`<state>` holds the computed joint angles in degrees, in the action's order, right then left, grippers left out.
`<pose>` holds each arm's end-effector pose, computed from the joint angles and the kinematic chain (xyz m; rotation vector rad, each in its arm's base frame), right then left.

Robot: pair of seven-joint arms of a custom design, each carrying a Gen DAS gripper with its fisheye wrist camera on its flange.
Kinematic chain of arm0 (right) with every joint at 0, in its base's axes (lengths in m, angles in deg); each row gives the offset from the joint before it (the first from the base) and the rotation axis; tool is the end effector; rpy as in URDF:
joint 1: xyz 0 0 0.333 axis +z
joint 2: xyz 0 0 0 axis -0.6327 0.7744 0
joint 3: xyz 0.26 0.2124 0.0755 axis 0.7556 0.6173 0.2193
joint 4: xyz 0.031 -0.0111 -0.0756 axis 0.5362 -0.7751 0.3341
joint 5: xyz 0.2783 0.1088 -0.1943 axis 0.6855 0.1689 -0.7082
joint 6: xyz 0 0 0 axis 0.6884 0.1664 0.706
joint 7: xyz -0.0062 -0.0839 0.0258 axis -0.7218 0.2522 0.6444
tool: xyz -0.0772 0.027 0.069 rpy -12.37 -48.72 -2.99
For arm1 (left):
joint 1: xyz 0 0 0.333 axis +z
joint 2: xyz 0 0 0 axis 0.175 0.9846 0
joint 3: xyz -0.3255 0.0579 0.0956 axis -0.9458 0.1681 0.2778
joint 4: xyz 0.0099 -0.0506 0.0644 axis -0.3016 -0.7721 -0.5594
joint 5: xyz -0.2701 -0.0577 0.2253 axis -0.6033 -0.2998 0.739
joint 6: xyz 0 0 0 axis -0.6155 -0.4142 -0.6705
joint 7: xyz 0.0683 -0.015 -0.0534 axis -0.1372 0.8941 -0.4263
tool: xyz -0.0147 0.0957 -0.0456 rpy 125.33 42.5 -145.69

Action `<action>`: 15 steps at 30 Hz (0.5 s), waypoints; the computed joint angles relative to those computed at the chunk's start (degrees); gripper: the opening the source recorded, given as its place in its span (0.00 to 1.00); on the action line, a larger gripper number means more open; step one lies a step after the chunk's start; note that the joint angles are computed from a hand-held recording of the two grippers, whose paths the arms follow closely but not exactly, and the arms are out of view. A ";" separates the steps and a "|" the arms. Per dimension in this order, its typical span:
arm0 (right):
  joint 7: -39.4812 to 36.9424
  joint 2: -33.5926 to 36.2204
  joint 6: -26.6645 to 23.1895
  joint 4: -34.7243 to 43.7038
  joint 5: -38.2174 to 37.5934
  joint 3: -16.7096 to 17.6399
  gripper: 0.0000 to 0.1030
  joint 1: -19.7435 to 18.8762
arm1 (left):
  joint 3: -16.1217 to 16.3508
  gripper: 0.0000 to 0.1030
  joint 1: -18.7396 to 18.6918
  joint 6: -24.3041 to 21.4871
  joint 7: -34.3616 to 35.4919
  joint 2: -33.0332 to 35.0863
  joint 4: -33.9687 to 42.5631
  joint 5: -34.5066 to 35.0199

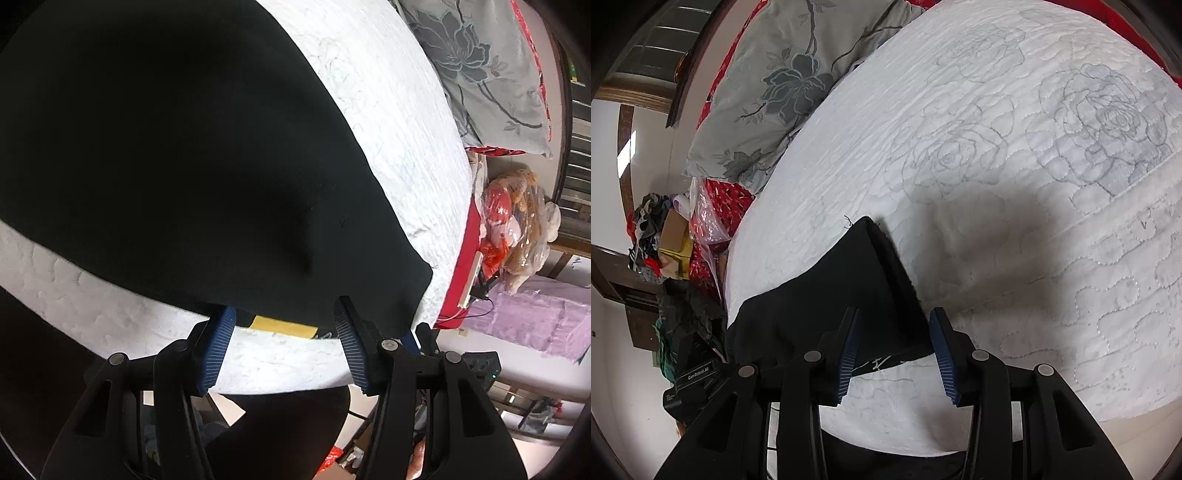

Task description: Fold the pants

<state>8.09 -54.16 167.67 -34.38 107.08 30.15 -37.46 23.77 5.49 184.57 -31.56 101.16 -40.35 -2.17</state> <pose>0.6645 0.1176 0.4548 -1.4224 1.9459 0.3191 0.6698 -0.1869 0.4816 2.3132 -1.2766 0.5679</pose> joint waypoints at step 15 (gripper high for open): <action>-1.66 2.82 -1.62 4.77 -7.48 0.35 0.07 1.32 | 1.20 0.03 -2.14 -3.51 -7.96 -0.02 1.50 6.62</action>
<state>6.43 -51.34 166.05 -29.61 99.60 30.50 -36.15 24.96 3.34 181.06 -39.52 101.14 -38.85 4.46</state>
